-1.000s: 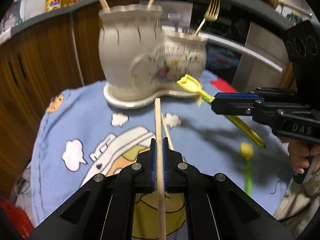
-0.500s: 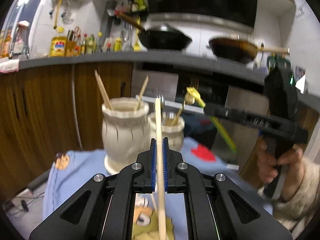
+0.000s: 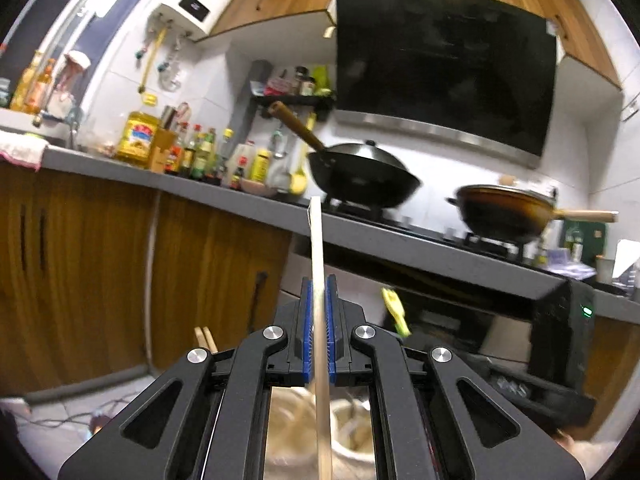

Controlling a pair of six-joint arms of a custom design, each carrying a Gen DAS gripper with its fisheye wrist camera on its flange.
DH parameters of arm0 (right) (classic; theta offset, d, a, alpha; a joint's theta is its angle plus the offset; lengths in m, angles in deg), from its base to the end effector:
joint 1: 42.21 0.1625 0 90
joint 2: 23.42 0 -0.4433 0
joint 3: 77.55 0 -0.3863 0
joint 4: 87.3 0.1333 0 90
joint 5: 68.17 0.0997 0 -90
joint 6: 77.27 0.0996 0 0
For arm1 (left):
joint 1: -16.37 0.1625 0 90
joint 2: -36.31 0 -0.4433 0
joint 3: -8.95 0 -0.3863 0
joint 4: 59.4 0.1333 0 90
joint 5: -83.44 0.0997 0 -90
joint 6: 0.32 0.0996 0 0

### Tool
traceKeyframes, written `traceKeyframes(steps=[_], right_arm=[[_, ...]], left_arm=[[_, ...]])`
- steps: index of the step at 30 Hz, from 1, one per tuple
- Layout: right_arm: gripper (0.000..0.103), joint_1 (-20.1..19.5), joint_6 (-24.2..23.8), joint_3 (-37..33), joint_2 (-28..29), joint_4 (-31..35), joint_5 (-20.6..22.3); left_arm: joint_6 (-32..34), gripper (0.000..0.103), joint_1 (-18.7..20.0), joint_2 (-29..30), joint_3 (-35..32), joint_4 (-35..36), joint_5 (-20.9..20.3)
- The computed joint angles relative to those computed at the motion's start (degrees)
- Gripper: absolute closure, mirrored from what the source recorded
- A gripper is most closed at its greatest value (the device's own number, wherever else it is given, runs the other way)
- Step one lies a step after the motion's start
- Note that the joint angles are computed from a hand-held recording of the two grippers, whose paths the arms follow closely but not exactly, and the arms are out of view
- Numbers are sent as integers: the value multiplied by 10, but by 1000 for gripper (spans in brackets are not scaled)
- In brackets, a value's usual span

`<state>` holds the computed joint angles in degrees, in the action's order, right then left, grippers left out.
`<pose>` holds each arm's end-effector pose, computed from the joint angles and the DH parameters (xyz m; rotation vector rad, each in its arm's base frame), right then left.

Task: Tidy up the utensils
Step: 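Lift the chopstick over the tall cup while the right tool lifts the spoon over the short cup, then release the chopstick into the tall cup while the right tool releases the spoon into the short cup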

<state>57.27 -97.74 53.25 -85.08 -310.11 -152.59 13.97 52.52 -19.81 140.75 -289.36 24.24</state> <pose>0.2203 -0.4509 0.2371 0.7623 -2.5395 1.6502 -0.2652 -0.4219 0.2089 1.0439 2.3173 -1.7140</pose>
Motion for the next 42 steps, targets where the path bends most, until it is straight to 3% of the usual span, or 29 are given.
traceKeyframes(steps=[6, 13, 17, 22, 28, 32, 42], right_arm=[[93, -2, -12, -17, 24, -2, -17], [93, 0, -26, -25, 44, -20, -24], [93, 2, -38, -22, 58, -46, -29], [93, 9, -79, -18, 79, -73, -56], [93, 5, -99, -2, 79, -80, -55], [93, -3, -85, 1, 66, -50, -50], [93, 0, -82, 21, 37, 3, -71]], left_arm=[[44, 97, 20, 56, -57, -35, 33], [74, 97, 28, 78, -82, -54, 35], [95, 97, 24, 84, -67, -75, 37], [72, 97, 21, 70, -30, -78, 36], [56, 97, 7, 46, 17, -64, 40], [52, 97, -4, 43, 37, -39, 67], [22, 96, 0, 23, 58, 14, 66]])
